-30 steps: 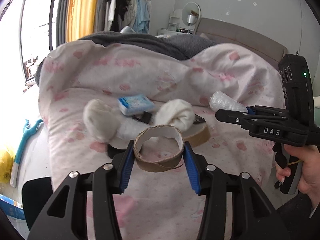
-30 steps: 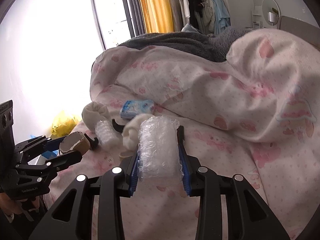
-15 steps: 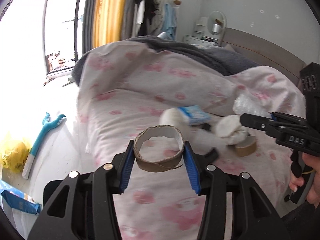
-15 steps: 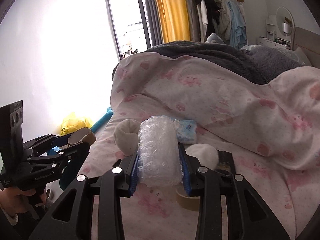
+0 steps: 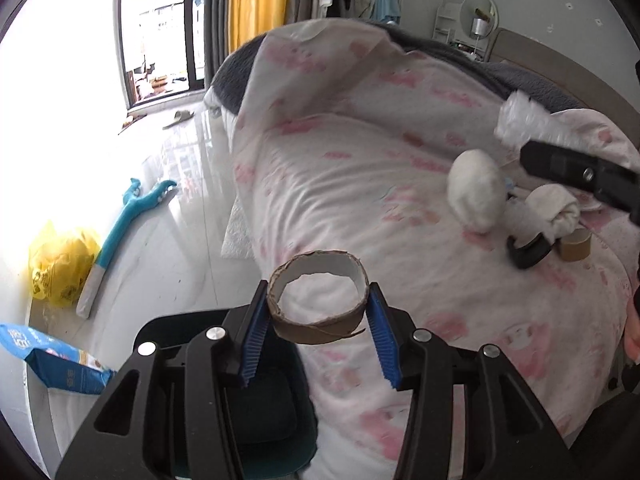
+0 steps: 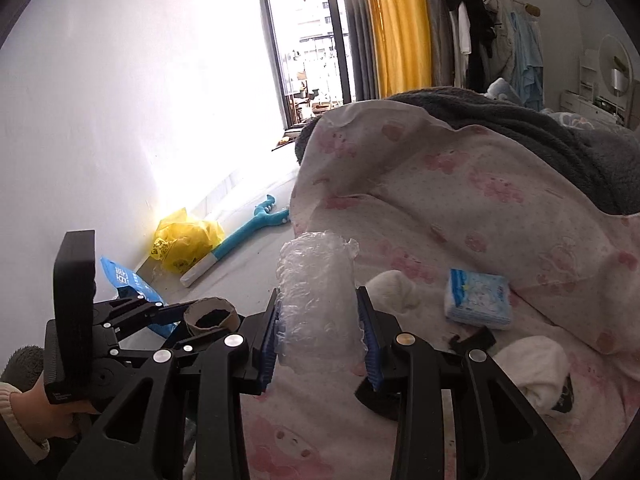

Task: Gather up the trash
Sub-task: 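Carry the bubble-wrap roll and cardboard ring with both tools over the teal bin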

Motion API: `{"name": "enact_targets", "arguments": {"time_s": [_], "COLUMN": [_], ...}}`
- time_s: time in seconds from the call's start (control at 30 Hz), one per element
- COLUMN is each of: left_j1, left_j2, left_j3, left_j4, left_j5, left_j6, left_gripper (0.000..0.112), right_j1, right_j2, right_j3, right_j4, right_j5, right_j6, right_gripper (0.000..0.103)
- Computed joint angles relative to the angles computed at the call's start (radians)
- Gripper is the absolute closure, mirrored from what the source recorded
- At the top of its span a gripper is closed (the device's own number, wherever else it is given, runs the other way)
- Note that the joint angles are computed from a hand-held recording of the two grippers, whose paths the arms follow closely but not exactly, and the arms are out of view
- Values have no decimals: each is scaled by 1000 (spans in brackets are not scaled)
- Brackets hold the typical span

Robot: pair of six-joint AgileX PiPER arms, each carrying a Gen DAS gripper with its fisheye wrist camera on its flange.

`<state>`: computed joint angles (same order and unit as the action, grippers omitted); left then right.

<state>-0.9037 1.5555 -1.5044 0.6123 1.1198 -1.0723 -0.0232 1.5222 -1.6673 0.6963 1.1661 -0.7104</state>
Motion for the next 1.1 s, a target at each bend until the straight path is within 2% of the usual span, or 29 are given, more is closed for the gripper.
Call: {"name": "enact_targets", "arguments": {"time_s": [0.23,0.5,0.9,1.1], "left_j1": [103,205,377,415], "left_j2": [-119,-204,-261,-261], "left_j3": [204,348,504,553], "left_j4": [-101,-211,-401,-482], "left_j5": [-59,-83,-133,-143], "left_j6": [15,62,217,294], "left_gripper": [61,61,61,61], "right_j1": [152,332,479,540], "right_j2": [15,59,135,173], "right_j3": [-12,-34,-72,-83], "right_j4": [-57,-168,-252,-292], "right_j5": [-26,-54,-54,-48], "right_j6": [113,255,367,407], "right_gripper": [67,67,67,67]}}
